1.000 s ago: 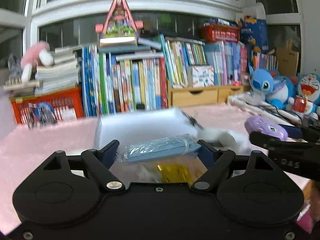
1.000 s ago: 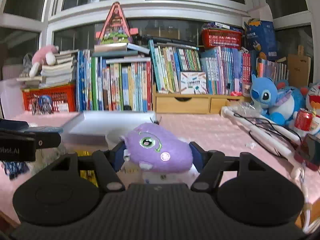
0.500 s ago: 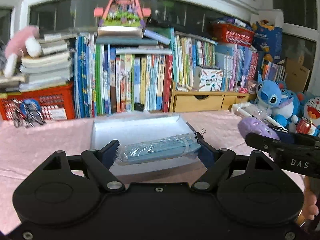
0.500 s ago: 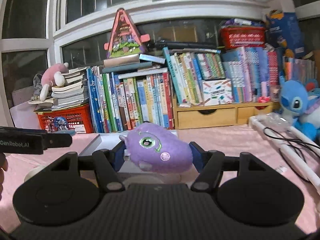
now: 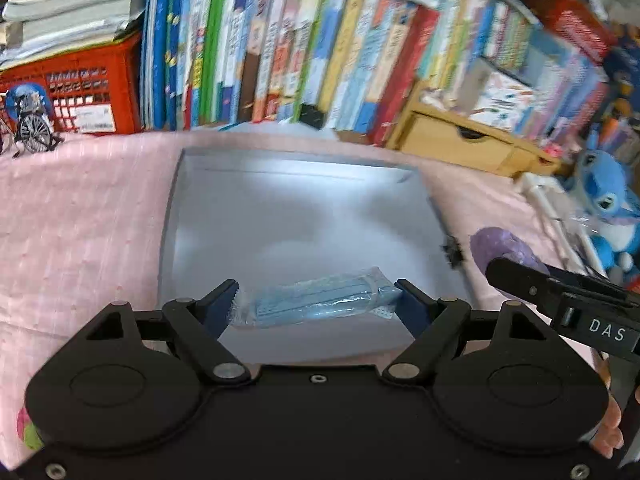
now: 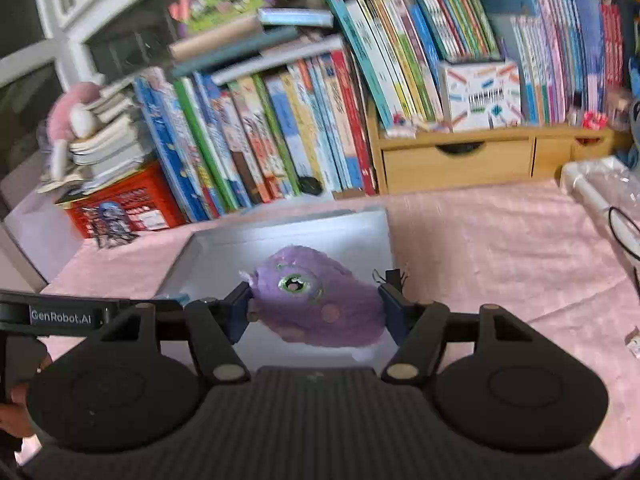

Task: Organize soft objects
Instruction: 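Carry the mask packet into the white tray and open the left tool while the right tool carries the plush, then lower the purple plush into the white tray and open the right tool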

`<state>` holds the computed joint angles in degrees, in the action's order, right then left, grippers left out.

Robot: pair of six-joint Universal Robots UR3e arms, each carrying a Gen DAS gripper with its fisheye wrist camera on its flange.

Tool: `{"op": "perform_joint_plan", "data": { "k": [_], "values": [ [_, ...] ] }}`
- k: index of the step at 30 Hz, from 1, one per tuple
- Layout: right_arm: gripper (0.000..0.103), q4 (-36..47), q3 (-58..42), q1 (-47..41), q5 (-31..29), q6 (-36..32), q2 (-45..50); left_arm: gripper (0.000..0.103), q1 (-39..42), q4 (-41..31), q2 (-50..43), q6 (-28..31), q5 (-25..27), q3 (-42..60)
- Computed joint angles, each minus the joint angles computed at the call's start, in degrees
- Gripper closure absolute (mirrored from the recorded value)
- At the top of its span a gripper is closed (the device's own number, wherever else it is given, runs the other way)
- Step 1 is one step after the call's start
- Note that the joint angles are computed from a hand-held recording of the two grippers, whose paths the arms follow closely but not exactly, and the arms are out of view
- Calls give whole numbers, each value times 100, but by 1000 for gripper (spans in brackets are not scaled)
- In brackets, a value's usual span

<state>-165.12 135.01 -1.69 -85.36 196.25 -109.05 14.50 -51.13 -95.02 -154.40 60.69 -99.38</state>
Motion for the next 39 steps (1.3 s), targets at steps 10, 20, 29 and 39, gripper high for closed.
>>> {"op": "perform_joint_plan", "data": {
  "k": [10, 20, 29, 39],
  "values": [
    [33, 713, -1419, 215, -91, 60, 1808, 21, -609, -172, -1600, -581, 675, 1427],
    [33, 1344, -2222, 401, -247, 49, 2614, 21, -790, -333, -2245, -828, 1042, 1983],
    [29, 1495, -2409, 420, -298, -15, 2880, 21, -847, -450, -2484, -907, 1149, 2138],
    [24, 1533, -2468, 482, -405, -108, 2977, 18, -869, -502, -2534, -981, 1153, 2193]
  ]
}}
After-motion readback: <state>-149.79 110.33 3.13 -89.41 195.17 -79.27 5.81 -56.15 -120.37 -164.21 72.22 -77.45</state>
